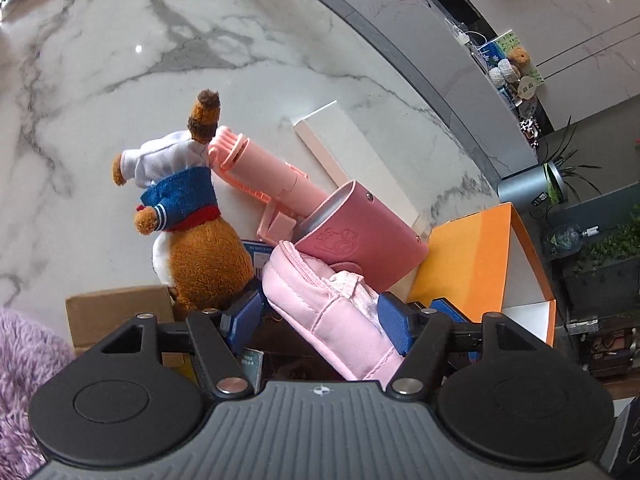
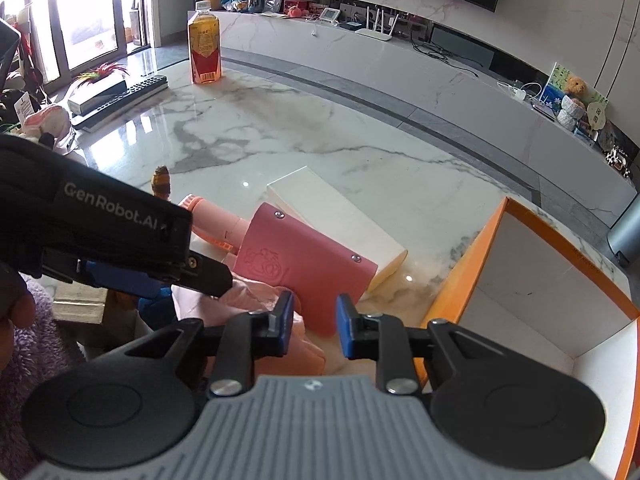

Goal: Organize objects
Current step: 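Close the left tool on the pink backpack's fabric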

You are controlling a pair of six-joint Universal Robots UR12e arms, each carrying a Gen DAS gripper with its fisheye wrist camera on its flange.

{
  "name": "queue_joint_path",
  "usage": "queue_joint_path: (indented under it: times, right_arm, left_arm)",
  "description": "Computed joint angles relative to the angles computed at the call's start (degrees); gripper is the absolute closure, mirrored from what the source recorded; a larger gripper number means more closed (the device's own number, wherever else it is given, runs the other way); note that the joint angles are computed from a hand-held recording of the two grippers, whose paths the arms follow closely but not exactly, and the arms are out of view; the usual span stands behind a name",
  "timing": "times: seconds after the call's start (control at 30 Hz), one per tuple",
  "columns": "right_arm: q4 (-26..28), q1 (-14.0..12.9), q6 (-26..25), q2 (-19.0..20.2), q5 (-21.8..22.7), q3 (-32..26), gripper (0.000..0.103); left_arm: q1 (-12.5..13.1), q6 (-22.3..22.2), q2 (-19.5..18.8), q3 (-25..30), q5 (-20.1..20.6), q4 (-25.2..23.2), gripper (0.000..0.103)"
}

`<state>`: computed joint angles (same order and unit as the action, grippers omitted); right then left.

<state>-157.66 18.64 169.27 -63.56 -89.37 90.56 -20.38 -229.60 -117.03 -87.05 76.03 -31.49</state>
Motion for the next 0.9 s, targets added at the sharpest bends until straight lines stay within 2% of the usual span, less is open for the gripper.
queue_joint_path:
  times: [0.13,0.17,0.23,0.27,0.3,0.43,0.53,0.63,0.67,0.73,0.8,0.87,0.9]
  right_arm:
    - [0.1,-0.1,0.5,-0.1,0.6,0.3,0.083]
    - [-0.1,0.0,0.6,-0.2,0.4,0.4,0.083]
    - [-0.2,-0.1,0.8,-0.3,0.5,0.5,0.083]
    - [-0.1,-0.1,0.8,-0.3,0.8,0.5,0.083]
    - [0.0,-0.2,0.9,-0.4,1.5,0.6,0.083]
    - [0.0,-0.2,0.0,-0.7,2.6,0.7,0.083]
    - [-0.2,-0.6,-0.6,-1.0,4.2,0.5,0.082]
    - [1.7,-1.3,-2.3,-0.9,6.5,-0.9,0.080]
    - [4.0,-1.5,-4.2,-0.7,7.3,-2.0,0.078]
    - [7.7,-2.1,-8.5,-0.1,9.5,-3.9,0.067]
    - [10.9,-2.3,-14.8,1.1,9.9,-6.2,0.066]
    - [14.9,-2.4,-20.7,2.5,9.6,-8.8,0.059]
    - [18.6,-2.5,-23.7,3.4,10.0,-10.9,0.048]
  left_arm:
    - [0.5,-4.2,-0.6,-0.4,-2.6,2.3,0.035]
    - [0.4,-4.1,-0.7,-0.3,-2.4,2.3,0.038]
    - [0.1,-2.6,-0.7,0.0,-1.4,2.4,0.051]
    - [0.0,-1.7,-0.8,0.1,-1.2,2.3,0.064]
    - [-0.1,-0.8,-0.8,0.1,-1.3,2.1,0.071]
    - [-0.5,3.4,-0.2,-0.7,0.5,5.4,0.079]
    - [-1.0,10.1,0.7,-0.7,4.3,7.1,0.081]
    - [-1.6,19.5,1.2,0.5,9.3,6.1,0.081]
    - [-1.8,23.5,1.3,1.0,11.0,5.4,0.081]
    - [-1.9,30.5,1.3,2.1,12.7,3.1,0.081]
    - [-2.0,36.5,1.2,3.2,13.8,0.8,0.081]
    - [-2.1,40.6,0.8,4.3,14.3,-1.2,0.081]
    - [-2.1,42.4,0.5,4.8,14.0,-2.3,0.081]
